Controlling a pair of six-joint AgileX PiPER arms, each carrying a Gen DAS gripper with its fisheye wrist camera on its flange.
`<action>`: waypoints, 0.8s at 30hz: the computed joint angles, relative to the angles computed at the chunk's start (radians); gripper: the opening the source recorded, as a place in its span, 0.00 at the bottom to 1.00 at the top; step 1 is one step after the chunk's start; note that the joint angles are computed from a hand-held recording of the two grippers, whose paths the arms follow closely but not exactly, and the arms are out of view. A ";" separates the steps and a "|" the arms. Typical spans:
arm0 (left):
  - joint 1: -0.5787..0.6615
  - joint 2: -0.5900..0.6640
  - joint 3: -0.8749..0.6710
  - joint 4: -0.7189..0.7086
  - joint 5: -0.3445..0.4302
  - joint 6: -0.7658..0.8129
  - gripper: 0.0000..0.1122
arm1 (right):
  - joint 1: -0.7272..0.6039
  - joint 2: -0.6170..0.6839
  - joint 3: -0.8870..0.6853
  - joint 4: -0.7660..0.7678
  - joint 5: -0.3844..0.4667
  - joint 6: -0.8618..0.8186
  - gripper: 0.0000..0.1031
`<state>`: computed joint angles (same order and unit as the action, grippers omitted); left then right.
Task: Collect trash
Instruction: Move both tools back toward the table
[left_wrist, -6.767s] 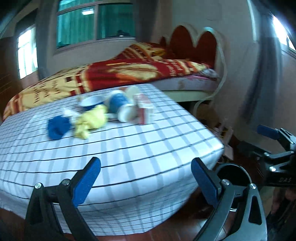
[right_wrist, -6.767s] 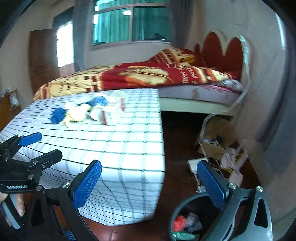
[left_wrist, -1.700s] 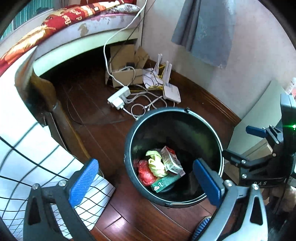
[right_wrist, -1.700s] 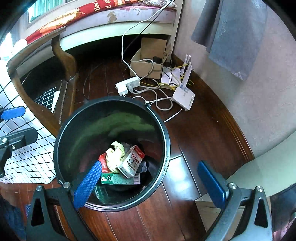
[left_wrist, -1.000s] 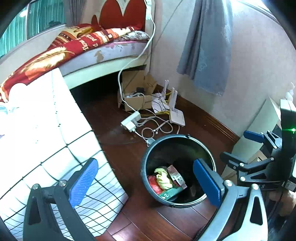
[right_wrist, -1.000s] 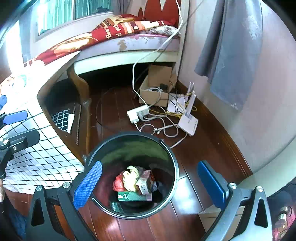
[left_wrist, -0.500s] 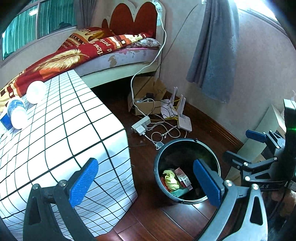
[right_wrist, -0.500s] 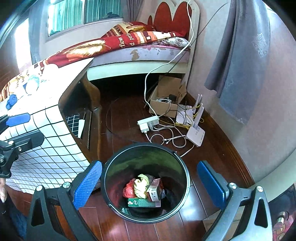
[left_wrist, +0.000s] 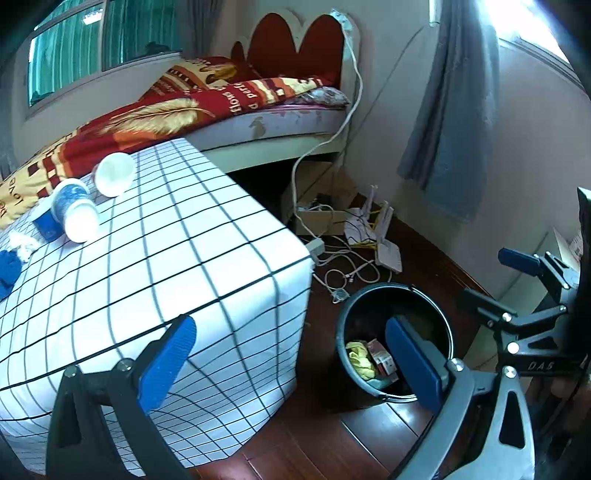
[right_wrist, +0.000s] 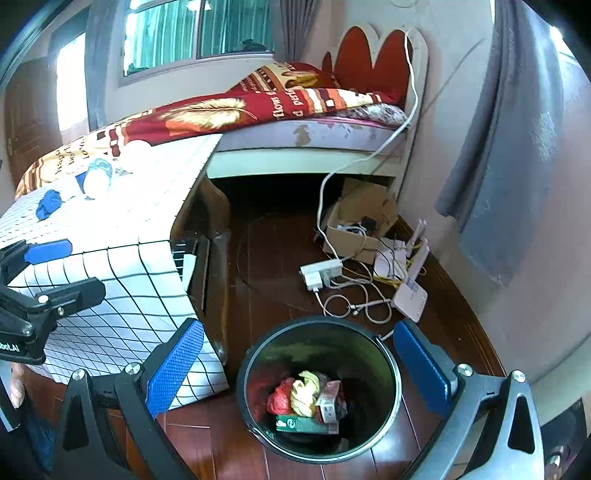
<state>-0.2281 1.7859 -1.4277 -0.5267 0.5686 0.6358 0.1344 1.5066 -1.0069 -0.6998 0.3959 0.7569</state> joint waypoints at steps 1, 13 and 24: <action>0.006 -0.002 0.003 -0.001 -0.002 0.001 0.91 | 0.008 0.005 -0.011 0.005 0.002 -0.007 1.00; 0.130 -0.036 0.013 -0.012 -0.013 0.035 0.92 | 0.127 0.082 -0.169 0.015 0.030 -0.042 1.00; 0.374 -0.003 -0.040 -0.061 0.011 0.048 0.91 | 0.249 0.307 -0.495 0.269 0.029 -0.296 1.00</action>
<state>0.1460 1.7830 -1.4677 -0.5879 0.5795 0.6835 0.3838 1.8139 -1.5023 -0.4305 0.4246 0.4613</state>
